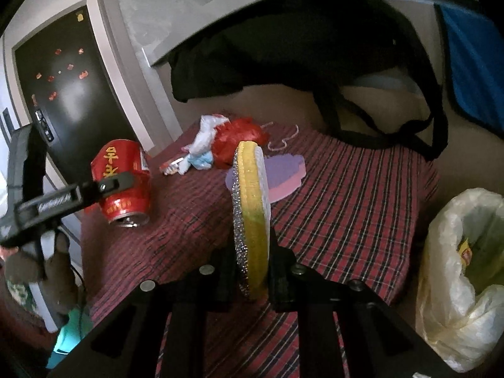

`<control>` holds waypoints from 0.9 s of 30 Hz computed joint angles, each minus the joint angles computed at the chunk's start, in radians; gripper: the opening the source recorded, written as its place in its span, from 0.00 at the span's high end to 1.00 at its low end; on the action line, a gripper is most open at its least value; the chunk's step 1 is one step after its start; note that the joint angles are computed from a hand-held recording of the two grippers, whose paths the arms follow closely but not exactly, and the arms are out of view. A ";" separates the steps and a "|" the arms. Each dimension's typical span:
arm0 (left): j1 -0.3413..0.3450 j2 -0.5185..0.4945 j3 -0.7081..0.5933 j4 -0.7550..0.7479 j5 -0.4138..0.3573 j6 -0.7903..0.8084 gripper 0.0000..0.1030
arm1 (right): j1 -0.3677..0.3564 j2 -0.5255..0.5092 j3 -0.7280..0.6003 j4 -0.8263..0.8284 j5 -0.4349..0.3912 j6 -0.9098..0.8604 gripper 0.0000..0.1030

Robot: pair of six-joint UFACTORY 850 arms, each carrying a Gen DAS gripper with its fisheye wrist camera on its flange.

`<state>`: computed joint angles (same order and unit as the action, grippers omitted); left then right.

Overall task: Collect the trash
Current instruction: 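Carry the red can and round sponge over the white bin with both grippers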

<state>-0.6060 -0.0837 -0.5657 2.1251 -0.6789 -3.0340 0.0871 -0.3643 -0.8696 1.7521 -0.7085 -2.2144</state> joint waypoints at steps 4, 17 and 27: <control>-0.071 -0.006 -0.026 -0.076 -0.053 0.086 0.66 | -0.033 0.051 0.029 0.007 -0.040 -0.022 0.86; -0.210 -0.104 -0.186 -0.205 -0.111 0.305 0.66 | -0.176 0.141 0.095 0.019 -0.133 -0.077 0.86; -0.271 -0.224 -0.389 -0.198 -0.098 0.456 0.66 | -0.333 0.189 0.110 0.051 -0.177 -0.124 0.86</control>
